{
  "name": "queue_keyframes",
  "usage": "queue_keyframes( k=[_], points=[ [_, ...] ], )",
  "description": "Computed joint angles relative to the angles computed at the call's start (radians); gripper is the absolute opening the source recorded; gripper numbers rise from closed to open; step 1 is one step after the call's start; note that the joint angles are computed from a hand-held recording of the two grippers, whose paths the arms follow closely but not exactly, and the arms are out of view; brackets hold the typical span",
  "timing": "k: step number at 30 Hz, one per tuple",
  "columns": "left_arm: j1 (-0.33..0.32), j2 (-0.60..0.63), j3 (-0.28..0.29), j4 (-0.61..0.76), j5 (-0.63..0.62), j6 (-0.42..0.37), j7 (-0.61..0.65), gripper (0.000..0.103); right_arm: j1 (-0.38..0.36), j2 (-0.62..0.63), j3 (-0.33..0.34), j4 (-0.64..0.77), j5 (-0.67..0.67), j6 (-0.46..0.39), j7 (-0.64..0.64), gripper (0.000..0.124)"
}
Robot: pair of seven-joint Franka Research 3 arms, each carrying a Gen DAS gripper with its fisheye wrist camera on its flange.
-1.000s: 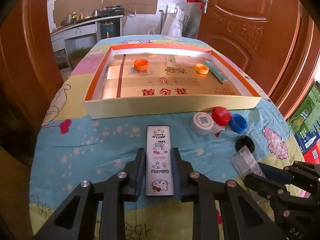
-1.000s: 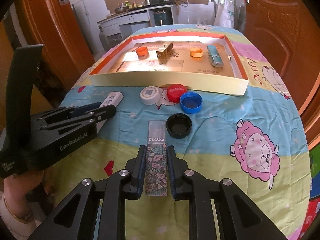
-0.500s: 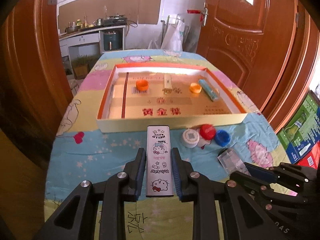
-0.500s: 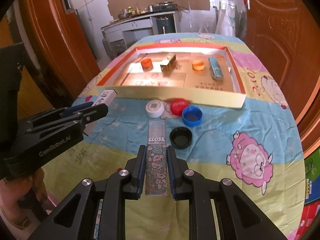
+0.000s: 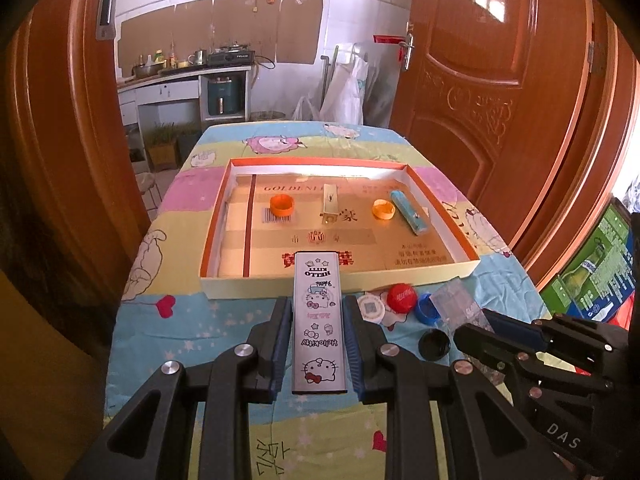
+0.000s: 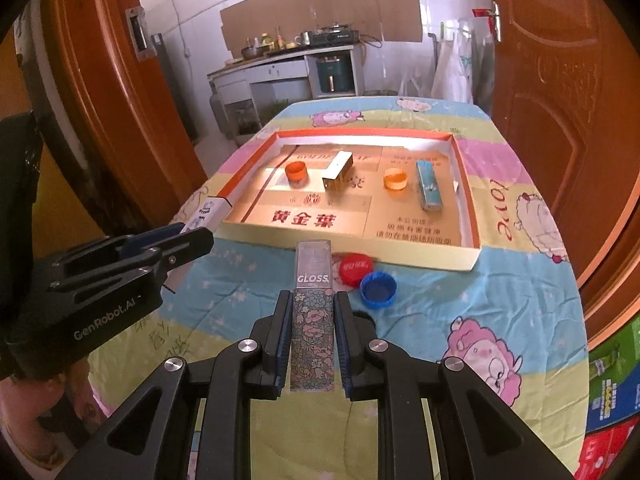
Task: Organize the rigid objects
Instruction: 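Carry the GLOSS tube and Hello Kitty box over the box lid with both grippers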
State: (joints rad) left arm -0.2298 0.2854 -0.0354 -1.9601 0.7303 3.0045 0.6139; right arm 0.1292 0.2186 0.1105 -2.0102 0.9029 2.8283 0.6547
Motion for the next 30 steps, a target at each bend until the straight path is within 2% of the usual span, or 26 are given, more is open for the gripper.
queue_keyframes(
  k=[7, 30],
  points=[
    [-0.001, 0.012, 0.001, 0.033, -0.002, -0.02, -0.001, 0.026, -0.007, 0.02, -0.001, 0.038, -0.011, -0.012, 0.004, 0.02],
    [0.021, 0.106, -0.032, 0.162, -0.139, -0.077, 0.141, 0.026, -0.032, 0.127, -0.001, 0.193, -0.131, -0.07, 0.113, 0.02]
  ],
)
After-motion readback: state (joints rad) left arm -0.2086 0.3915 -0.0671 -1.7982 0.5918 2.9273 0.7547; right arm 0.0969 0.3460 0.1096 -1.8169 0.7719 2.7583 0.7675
